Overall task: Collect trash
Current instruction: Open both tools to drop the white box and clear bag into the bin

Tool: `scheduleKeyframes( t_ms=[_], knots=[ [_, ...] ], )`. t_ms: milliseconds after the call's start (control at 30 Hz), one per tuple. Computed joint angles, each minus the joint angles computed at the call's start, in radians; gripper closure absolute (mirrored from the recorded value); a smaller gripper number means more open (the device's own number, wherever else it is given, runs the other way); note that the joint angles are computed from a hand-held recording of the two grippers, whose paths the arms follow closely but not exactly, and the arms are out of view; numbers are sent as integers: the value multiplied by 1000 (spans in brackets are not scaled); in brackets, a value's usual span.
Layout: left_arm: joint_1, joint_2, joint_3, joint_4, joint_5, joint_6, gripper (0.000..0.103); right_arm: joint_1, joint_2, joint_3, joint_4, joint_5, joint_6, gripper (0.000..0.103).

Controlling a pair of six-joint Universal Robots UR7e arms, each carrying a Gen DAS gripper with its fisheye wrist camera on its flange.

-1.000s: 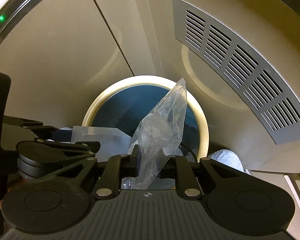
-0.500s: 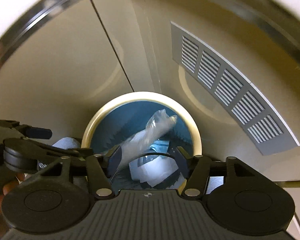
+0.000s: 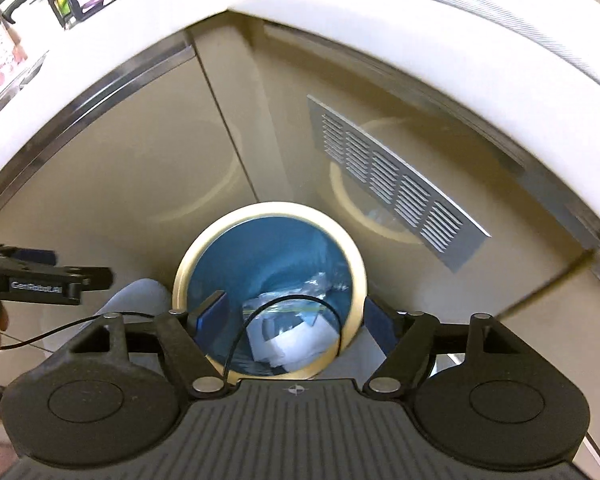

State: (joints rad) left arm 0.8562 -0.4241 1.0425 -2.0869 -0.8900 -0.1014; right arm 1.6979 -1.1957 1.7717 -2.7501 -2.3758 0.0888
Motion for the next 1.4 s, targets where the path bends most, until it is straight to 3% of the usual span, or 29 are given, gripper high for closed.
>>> scheduleKeyframes(
  t_ms=[133,367,533,1400],
  knots=[
    [0,-21,26,-21,0,-2,7,13,-13,26,-16,-11,15,25],
    [-21,-52,90,-92,17,89,7,20,-2,40,-86,-11,-78,21],
    [-35,-59,113,-122,27,129,7,21,-4,41,-87,-10,-77,21],
    [-39,-75,142,-159,33,138,7,15,-3,47,-106,1,-95,21]
  ],
)
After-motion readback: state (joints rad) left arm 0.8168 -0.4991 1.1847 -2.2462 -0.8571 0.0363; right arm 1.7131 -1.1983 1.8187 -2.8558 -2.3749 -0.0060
